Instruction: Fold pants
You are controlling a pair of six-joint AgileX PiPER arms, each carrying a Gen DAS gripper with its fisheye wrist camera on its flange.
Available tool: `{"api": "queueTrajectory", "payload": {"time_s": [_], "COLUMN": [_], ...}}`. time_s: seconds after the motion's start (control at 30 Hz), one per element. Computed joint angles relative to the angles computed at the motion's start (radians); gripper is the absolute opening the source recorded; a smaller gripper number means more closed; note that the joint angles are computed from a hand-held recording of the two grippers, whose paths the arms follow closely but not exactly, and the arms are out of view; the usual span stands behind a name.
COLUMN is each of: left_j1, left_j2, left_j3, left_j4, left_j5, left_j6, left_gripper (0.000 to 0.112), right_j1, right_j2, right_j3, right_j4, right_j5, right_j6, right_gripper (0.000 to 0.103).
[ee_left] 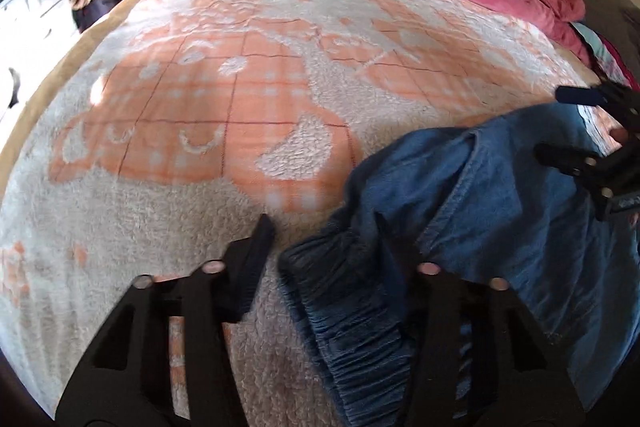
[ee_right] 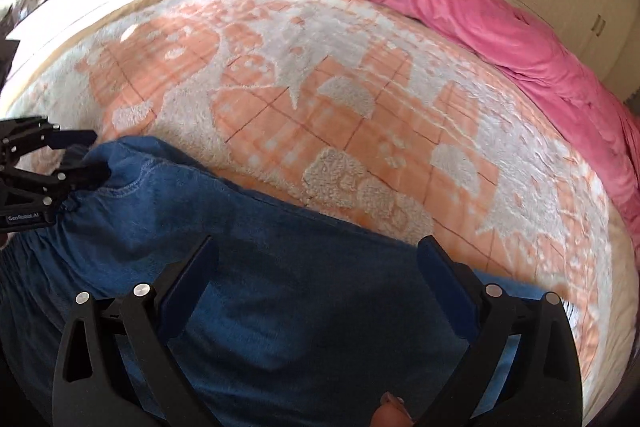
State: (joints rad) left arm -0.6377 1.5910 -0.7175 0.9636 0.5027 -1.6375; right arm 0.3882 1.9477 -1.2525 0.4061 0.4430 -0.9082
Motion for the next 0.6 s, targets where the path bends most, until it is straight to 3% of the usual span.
{"api": "queueTrajectory", "payload": {"time_s": [0.13, 0.33, 0.43, 0.57, 0.6], "left_j1": [-0.014, -0.132, -0.175, -0.173, -0.173], "left_j2": [-0.061, -0.145, -0.154, -0.144, -0.146], "left_j3": [0.035, 0.055, 0.058, 0.067, 0.069], "left_j4": [0.025, 0.105, 0.124, 0.123, 0.121], "left_j5": [0.003, 0.137, 0.189, 0.183, 0.181], "left_j6": [-0.037, -0.142, -0.172, -0.181, -0.183], "left_gripper": [0.026, 0.025, 0.025, 0.025, 0.025], "right_j1": [0.034, 0.090, 0.110, 0.093, 0.084], "right_j2": [0.024, 0.029, 0.036, 0.047, 0.032], "right_j3": [-0.027, -0.014, -0.007, -0.014, 0.007], "right_j4": [-0.096, -0.141, -0.080, 0.049, 0.098], "right_j5": [-0.002, -0.055, -0.055, 0.040, 0.036], "right_j6": [0.027, -0.021, -0.133, -0.227, -0.260], "right_gripper": [0.099, 0.096, 0.065, 0.023, 0.018]}}
